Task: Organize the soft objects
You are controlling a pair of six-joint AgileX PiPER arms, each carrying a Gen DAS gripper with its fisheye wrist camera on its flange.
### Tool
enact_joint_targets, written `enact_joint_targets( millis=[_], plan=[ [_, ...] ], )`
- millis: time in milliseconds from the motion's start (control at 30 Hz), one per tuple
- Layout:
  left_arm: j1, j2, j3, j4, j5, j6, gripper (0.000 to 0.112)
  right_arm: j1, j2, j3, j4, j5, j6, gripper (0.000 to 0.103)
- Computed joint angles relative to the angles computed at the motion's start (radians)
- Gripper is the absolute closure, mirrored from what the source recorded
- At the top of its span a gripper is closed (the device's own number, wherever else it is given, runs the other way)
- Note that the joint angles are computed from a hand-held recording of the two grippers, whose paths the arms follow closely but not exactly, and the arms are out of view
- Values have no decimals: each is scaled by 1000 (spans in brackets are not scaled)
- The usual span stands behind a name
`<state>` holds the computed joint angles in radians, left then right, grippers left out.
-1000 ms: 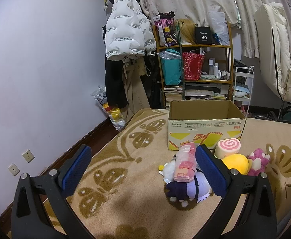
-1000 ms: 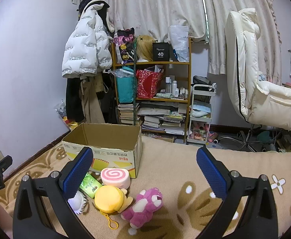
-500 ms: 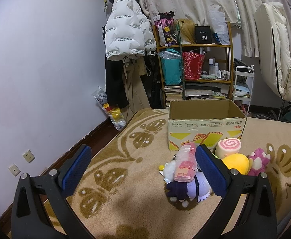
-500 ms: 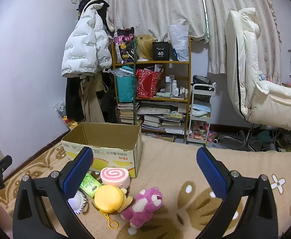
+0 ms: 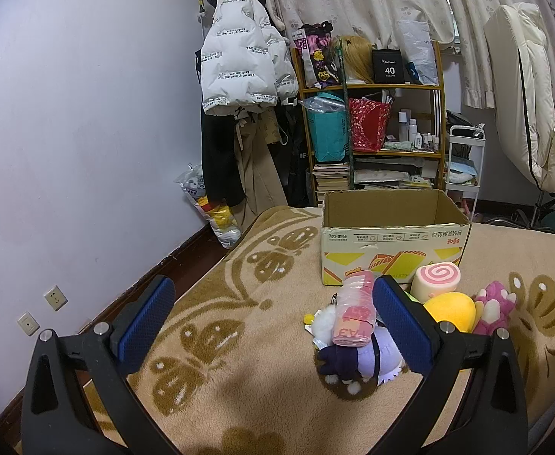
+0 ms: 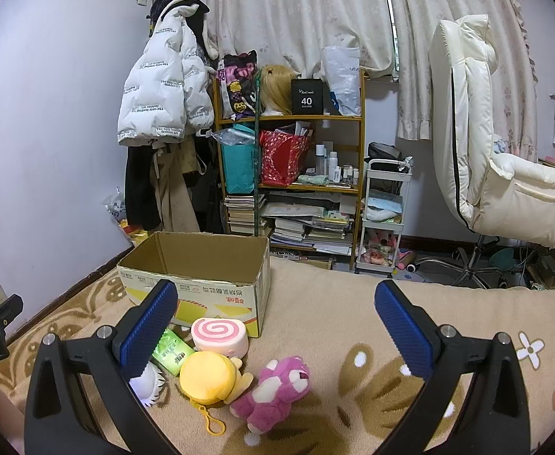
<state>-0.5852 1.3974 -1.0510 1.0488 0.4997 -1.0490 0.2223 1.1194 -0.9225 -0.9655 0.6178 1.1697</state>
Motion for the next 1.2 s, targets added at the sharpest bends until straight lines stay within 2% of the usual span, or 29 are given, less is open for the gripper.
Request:
enact_joint_targets(
  millis=[1200],
  plan=[
    [-1,4,2,8,1,-7,9,-6,4,16,-11,-13,15,0]
  ],
)
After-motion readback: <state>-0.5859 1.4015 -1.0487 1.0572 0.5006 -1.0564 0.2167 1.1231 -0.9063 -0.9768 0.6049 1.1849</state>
